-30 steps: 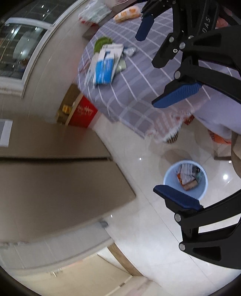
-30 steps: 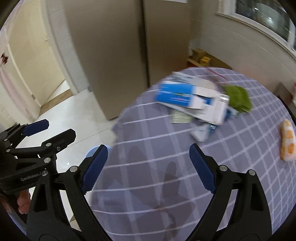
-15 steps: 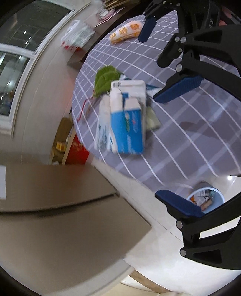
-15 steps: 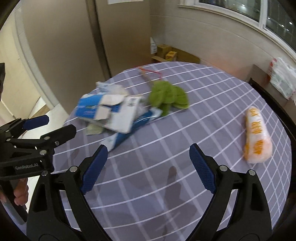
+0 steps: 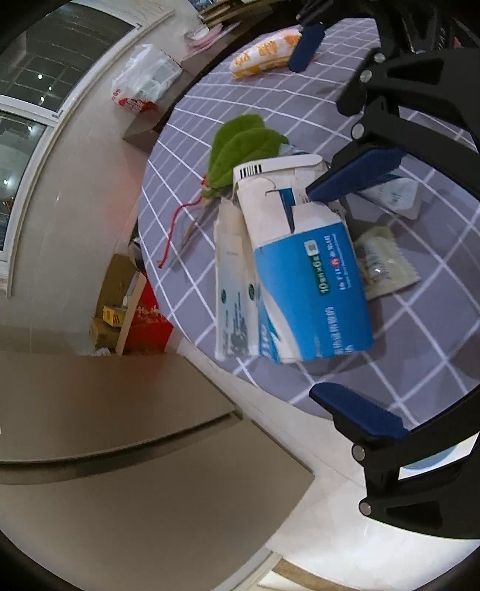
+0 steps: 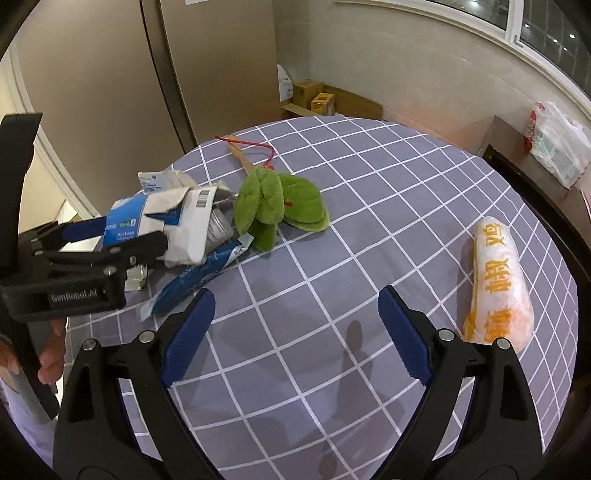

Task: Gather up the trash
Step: 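Grasp the blue-white medicine box with the left tool while the right tool grasps the blue sachet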

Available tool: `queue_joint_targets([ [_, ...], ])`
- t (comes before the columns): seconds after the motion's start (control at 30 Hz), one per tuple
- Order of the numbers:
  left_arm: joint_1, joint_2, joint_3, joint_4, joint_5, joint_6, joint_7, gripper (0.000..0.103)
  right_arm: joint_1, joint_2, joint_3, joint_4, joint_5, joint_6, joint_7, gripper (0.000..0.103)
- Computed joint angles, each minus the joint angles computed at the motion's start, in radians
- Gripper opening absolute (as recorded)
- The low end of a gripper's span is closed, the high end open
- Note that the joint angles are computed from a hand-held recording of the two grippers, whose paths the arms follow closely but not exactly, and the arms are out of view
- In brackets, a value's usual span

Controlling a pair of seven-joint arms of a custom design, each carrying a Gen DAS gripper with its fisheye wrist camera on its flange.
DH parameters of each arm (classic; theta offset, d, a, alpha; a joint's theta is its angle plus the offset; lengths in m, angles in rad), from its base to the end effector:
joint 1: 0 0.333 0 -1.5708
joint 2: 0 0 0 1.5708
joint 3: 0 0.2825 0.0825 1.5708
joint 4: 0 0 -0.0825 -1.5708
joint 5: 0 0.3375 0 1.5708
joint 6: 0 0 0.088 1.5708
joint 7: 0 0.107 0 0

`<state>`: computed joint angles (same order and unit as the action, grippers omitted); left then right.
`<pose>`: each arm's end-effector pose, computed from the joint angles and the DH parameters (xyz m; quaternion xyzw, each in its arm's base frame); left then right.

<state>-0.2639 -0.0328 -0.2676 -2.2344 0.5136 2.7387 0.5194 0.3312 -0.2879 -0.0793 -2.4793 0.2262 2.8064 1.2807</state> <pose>0.4398 -0.2817 0.4339 -0.7060 0.6405 -0.2562 0.1604 0.4432 0.1015 0.4599 -0.7786 0.5459 -0.1609 0.2642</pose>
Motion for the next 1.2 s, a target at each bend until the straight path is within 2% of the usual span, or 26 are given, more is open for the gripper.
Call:
queue_joint_targets([
  [0.03, 0.004, 0.005, 0.006, -0.009, -0.007, 0.041, 0.005, 0.096, 0.002, 0.002, -0.001, 0.002, 0.003, -0.003, -0.002, 0.088],
  [0.1, 0.011, 0.006, 0.016, -0.035, -0.025, 0.130, 0.025, 0.079, 0.006, 0.005, -0.005, 0.004, 0.014, -0.007, -0.011, 0.088],
  [0.13, 0.014, 0.003, 0.020, -0.052, -0.053, 0.179, 0.049, 0.074, 0.006, 0.006, -0.007, 0.005, 0.018, -0.010, -0.013, 0.088],
  [0.2, 0.020, 0.003, 0.014, -0.045, -0.037, 0.162, 0.048, 0.072, -0.001, 0.006, -0.002, 0.004, 0.016, -0.011, -0.010, 0.088],
  [0.27, 0.029, -0.011, 0.008, -0.056, 0.028, 0.170, -0.005, 0.064, -0.008, 0.006, 0.002, 0.004, 0.011, -0.012, 0.001, 0.088],
  [0.33, 0.031, -0.023, 0.002, -0.065, 0.014, 0.165, 0.005, 0.063, -0.006, 0.006, -0.001, 0.006, 0.017, -0.013, -0.001, 0.088],
  [0.43, 0.047, -0.041, -0.019, -0.063, 0.094, 0.119, -0.064, 0.063, -0.007, 0.002, 0.003, 0.005, 0.015, -0.011, 0.000, 0.088],
  [0.73, 0.109, -0.176, -0.073, -0.142, 0.143, 0.088, -0.119, 0.063, 0.037, -0.016, 0.005, 0.010, 0.036, -0.026, -0.024, 0.088],
  [0.9, 0.156, -0.289, -0.106, -0.228, 0.108, 0.070, -0.110, 0.063, 0.072, 0.030, 0.015, 0.052, 0.086, -0.058, -0.053, 0.088],
  [1.07, 0.197, -0.403, -0.124, -0.332, 0.019, 0.052, -0.070, 0.063, 0.046, 0.110, 0.075, 0.094, 0.039, -0.057, 0.010, 0.088],
  [1.1, 0.204, -0.426, -0.128, -0.352, -0.001, 0.047, -0.060, 0.063, 0.027, 0.117, 0.098, 0.084, -0.015, -0.019, 0.060, 0.088],
  [1.13, 0.212, -0.443, -0.134, -0.368, -0.017, 0.046, -0.052, 0.063, -0.003, 0.118, 0.125, 0.069, -0.088, 0.012, 0.122, 0.087],
  [1.17, 0.214, -0.467, -0.132, -0.390, -0.038, 0.044, -0.039, 0.063, 0.003, 0.117, 0.118, 0.062, -0.091, 0.027, 0.141, 0.083],
  [1.2, 0.217, -0.484, -0.137, -0.405, -0.056, 0.040, -0.029, 0.063, -0.007, 0.109, 0.123, 0.052, -0.122, 0.043, 0.173, 0.062],
])
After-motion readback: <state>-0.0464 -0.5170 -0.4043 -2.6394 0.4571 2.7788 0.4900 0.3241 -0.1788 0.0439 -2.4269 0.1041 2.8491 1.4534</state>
